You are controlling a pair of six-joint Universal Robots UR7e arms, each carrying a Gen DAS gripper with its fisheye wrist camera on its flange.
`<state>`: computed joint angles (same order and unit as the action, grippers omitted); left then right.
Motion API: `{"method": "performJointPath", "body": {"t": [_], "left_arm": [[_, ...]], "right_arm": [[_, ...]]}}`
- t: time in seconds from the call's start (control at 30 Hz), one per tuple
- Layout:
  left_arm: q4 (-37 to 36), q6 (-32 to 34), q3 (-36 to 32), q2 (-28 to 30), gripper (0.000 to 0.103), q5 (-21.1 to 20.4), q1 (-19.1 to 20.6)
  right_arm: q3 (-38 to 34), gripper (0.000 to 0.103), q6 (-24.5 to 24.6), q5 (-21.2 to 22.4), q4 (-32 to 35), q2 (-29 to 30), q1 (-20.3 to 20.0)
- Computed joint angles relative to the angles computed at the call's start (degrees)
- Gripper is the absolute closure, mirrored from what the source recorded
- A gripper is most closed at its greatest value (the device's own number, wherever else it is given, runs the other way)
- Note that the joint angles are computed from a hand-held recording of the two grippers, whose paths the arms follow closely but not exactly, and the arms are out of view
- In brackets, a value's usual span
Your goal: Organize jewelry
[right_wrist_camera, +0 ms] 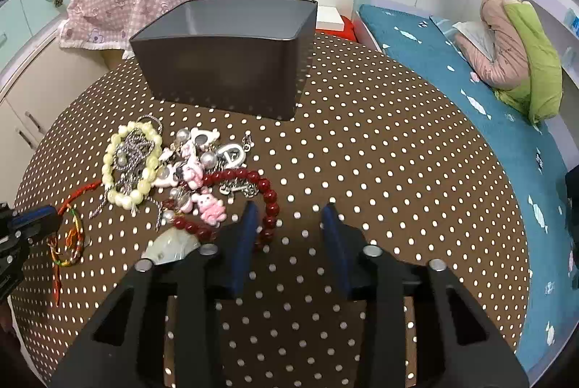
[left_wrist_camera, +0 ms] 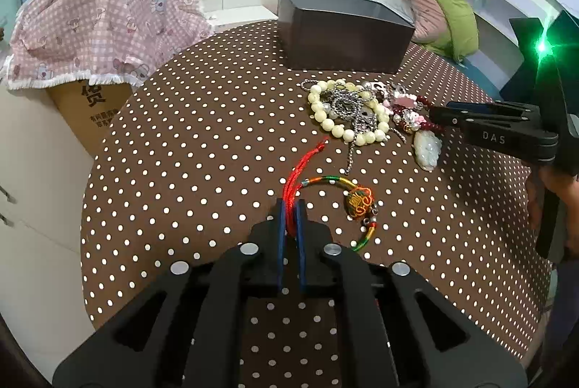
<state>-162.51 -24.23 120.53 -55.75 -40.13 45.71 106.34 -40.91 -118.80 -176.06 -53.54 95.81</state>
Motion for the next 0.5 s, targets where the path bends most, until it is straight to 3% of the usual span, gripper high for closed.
{"method": "performJointPath", "body": {"t": [0.03, 0.1, 0.33, 0.4, 0.5], "left_arm": [[-0.28, -0.14, 0.07, 0.01, 0.093, -0.19, 0.00], [-0.41, -0.10, 0.12, 0.05, 0.088, -0.44, -0.08], [-0.13, 0.81, -0.38, 1.95, 0.087, 2.55, -1.09], [0.02, 0.10, -0.63, 2.12, 0.099, 2.80, -1.04], [-3.03, 0.40, -0.11, 1.57, 0.100, 1.02, -0.63]], "right_arm": [[0.25, 0.079, -0.11, 0.39, 0.12, -0.30, -0.10], [0.67, 0.096, -0.64, 0.82, -0.57, -0.58, -0.30], [4.25, 0.096, 0.71, 7.59, -1.88, -4.07, -2.80], [4.70, 0.096, 0.81, 8.37, -2.48, -4.58, -2.58], [5.56, 0.097, 0.94, 10.53, -2.59, -6.19, -2.14]]}}
